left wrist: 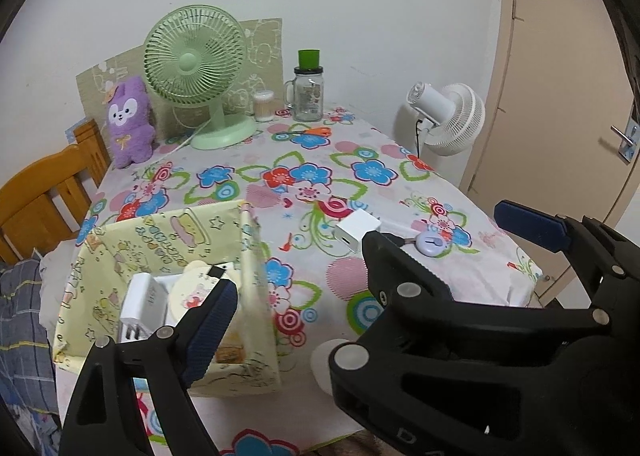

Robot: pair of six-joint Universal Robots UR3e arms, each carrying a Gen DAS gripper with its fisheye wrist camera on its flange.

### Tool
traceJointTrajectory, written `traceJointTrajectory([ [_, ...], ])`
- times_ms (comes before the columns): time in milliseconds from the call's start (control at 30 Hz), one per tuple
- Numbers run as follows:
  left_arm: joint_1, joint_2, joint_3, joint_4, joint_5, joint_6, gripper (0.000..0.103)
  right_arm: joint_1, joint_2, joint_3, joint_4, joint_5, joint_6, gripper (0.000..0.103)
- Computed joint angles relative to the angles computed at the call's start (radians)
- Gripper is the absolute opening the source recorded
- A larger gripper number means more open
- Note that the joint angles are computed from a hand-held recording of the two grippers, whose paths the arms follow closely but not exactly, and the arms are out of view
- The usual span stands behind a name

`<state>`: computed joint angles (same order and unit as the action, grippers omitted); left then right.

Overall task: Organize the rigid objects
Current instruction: 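Withdraw both tools from the box toward the remaining items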

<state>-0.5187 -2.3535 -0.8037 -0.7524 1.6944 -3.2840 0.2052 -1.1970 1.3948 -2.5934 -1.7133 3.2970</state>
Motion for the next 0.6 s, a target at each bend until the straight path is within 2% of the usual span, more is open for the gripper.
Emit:
traceJointTrajectory([
  [300, -0.032, -0.074, 0.075, -0.013, 0.009, -0.017, 0.094, -0.038, -0.032, 0.105, -0.060, -0.003, -0.013, 0.096],
  [500, -0.049, -0.130, 0.113, -0.001, 0.025, -0.066, 0.095, -0.067, -0.043, 0.172, -0.107, 0.015, -0.022, 0.096],
  [600, -0.059, -0.184, 0.193, -0.059, 0.032, -0.064, 0.095, -0.073, -0.042, 0.201, -0.125, -0.010, -0.031, 0.096],
])
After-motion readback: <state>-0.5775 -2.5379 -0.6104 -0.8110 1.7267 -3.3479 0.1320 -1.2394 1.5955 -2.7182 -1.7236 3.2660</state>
